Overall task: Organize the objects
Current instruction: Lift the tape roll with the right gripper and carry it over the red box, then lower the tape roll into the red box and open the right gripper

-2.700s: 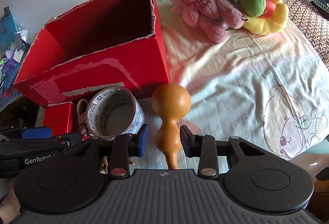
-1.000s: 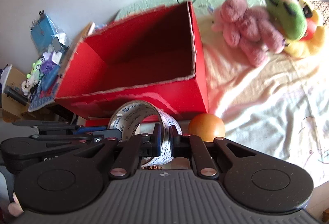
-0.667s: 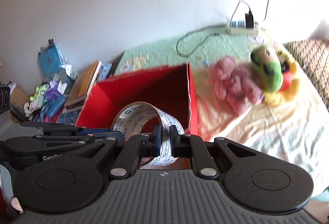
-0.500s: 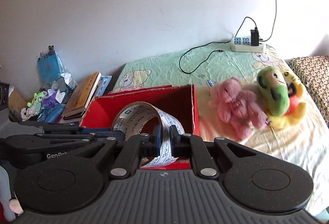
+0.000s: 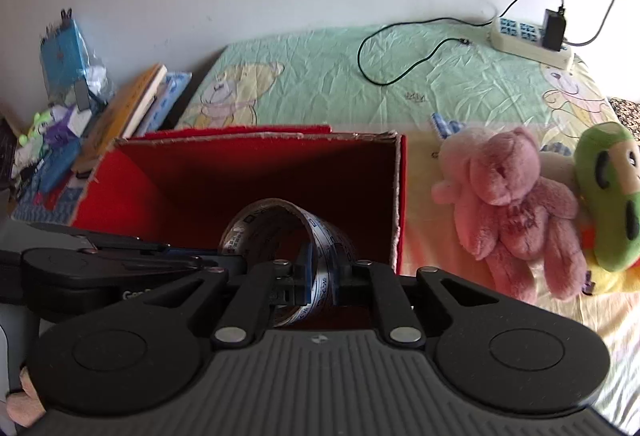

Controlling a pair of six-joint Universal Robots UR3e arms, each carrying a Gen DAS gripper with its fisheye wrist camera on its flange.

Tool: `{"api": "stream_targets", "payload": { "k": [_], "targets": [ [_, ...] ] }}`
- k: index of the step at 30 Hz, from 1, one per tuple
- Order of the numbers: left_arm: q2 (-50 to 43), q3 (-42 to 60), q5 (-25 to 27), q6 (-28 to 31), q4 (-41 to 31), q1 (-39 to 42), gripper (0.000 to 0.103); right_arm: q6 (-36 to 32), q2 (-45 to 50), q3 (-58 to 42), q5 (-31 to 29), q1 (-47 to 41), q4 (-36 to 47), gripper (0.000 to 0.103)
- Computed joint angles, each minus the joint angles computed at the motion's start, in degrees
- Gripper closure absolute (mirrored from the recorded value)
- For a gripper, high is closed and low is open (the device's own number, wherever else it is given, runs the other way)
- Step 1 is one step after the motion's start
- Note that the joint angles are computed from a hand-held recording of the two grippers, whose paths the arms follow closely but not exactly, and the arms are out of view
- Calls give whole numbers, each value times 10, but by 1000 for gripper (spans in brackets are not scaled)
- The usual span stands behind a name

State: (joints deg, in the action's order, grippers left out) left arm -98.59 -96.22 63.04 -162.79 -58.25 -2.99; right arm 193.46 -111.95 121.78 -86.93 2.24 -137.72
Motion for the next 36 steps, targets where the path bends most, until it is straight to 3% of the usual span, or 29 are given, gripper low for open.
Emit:
{"api": "stream_targets", "payload": {
  "k": [4,7,8,13,19,24,28,32,36],
  "targets": [
    [-30,33,16,-23,-12,-19,93,-8,27,-2,-13,1,-28,92],
    [-35,33,30,-34,2,-30,94,-4,24,14,-24,-1,-58,81],
    [-35,30,36,-36,8,-33,94,-2,19,22,-20,-9,-66,82],
    [-12,-6,48,-40,40,-26,93,1,-33,56,47,-57,-54,82],
    [40,-60,91,-42,84,-12,93,-17,-45,39,145,-98,35,82],
    [85,-105,114,-37,114,12,92,10,17,-12,90,-32,27,77],
    [104,-120,114,-33,114,29,92,17,14,-7,162,-56,41,78],
    [132,-139,101,-22,106,51,92,34,79,-47,109,-2,32,77],
    [145,-143,94,-21,101,53,92,50,121,-65,104,-9,46,82]
  ]
}}
